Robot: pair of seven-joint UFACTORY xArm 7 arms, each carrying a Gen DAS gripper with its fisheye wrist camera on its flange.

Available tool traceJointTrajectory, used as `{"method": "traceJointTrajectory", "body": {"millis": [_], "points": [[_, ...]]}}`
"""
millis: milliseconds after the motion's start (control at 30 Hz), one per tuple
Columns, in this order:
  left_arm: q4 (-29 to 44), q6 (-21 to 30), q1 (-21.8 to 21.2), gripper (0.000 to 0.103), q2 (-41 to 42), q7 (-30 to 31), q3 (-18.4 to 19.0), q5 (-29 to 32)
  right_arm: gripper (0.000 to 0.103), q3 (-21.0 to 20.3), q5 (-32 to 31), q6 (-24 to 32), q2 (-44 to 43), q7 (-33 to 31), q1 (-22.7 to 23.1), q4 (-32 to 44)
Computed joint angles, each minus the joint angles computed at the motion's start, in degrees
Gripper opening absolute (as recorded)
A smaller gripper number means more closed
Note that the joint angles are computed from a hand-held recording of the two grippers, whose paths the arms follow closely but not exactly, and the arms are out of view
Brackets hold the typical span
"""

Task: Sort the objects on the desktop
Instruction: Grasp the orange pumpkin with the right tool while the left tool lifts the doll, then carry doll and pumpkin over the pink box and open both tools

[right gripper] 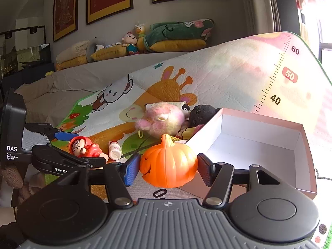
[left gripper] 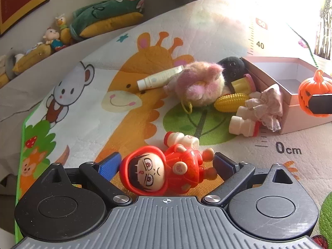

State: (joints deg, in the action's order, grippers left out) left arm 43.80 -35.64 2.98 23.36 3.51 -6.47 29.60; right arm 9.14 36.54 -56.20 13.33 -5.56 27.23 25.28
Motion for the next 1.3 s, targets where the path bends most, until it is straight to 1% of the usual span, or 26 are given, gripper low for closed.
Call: {"method": "traceJointTrajectory", "body": {"millis": [67, 167, 267, 367, 467, 567, 600, 633, 667, 700, 767, 833, 900, 967, 1000, 1100, 1200, 1300], "points": [[-1.11, -0.57, 0.2, 0.098, -1.31, -0.34, -0.39, 0.89, 0.059, 0.15, 0.18, -1.56, -0.75, 1.02, -0.01, -1.86], [-2.6, -1.88, 1.06, 0.098, -3.6, -2.69, -1.25, 4.5, 0.059, 0.34, 0.86, -3.65, -1.94, 2.78, -0.28, -4.61], [-3.09, -3.45, 1.8, 0.098, -6.02, -7.64, -2.4, 11.05, 0.059, 0.31, 1.97, -5.65, -3.1, 4.43, -0.88, -7.01], [-1.49, -4.29, 0.59, 0.098, -6.86, -12.67, -2.93, 16.71, 0.06, -0.08, 3.28, -7.23, -4.24, 5.24, -1.92, -8.65], [2.25, -4.37, -2.37, 0.098, -5.81, -16.29, -3.86, 20.44, 0.06, -0.93, 4.62, -7.43, -5.51, 4.57, -3.63, -9.02], [6.98, -3.3, -5.59, 0.098, -3.28, -17.85, -4.66, 22.12, 0.06, -2.1, 5.77, -6.32, -4.99, 1.35, -5.59, -7.3], [9.28, -2.16, -6.17, 0.098, -1.98, -19.64, -5.33, 23.69, 0.06, -2.36, 7.27, -5.71, -4.31, -0.55, -5.94, -6.24], [11.88, -0.64, -6.45, 0.098, -0.49, -22.37, -6.28, 25.8, 0.06, -2.62, 9.08, -5.09, -3.49, -2.67, -6.18, -5.02], [14.68, 1.0, -6.34, 0.098, 1.08, -25.75, -7.37, 28.7, 0.06, -2.96, 9.05, -4.3, -3.11, -3.24, -6.8, -4.55], [16.68, 2.08, -6.49, 0.098, 2.31, -27.87, -7.9, 30.52, 0.06, -3.33, 8.58, -3.46, -2.84, -3.43, -7.51, -4.24], [19.35, 3.48, -7.89, 0.098, 4.51, -28.5, -8.05, 30.93, 0.06, -3.74, 8.15, -2.37, -2.23, -4.17, -8.32, -3.78], [20.98, 4.13, -8.41, 0.098, 6.13, -28.65, -8.3, 31.61, 0.06, -3.82, 8.28, -2.04, -1.55, -4.6, -8.59, -3.45], [23.25, 5.37, -7.38, 0.098, 8.05, -31.67, -9.56, 35.32, 0.06, -3.82, 8.15, -1.58, -1.13, -4.37, -8.76, -3.31], [24.78, 6.17, -7.08, 0.098, 9.36, -34.07, -9.86, 37.64, 0.06, -3.71, 8.65, -1.55, -0.59, -4.15, -8.56, -3.11], [24.89, 6.2, -7.06, 0.098, 9.5, -34.9, -9.71, 38.08, 0.06, -3.64, 9.0, -1.6, -0.31, -4.11, -8.38, -2.93], [24.36, 4.09, -6.85, 0.097, 9.19, -36.13, -8.62, 38.56, 0.061, -3.39, 10.38, -1.73, 0.02, -4.51, -7.63, -2.76], [22.38, 0.75, -7.08, 0.097, 7.65, -34.92, -6.31, 36.83, 0.061, -3.03, 11.85, -1.95, -0.23, -5.08, -6.8, -2.72], [19.15, -1.92, -6.94, 0.097, 5.6, -31.6, -3.59, 33.18, 0.061, -2.42, 13.4, -2.48, -0.84, -5.89, -5.81, -2.79]]}}
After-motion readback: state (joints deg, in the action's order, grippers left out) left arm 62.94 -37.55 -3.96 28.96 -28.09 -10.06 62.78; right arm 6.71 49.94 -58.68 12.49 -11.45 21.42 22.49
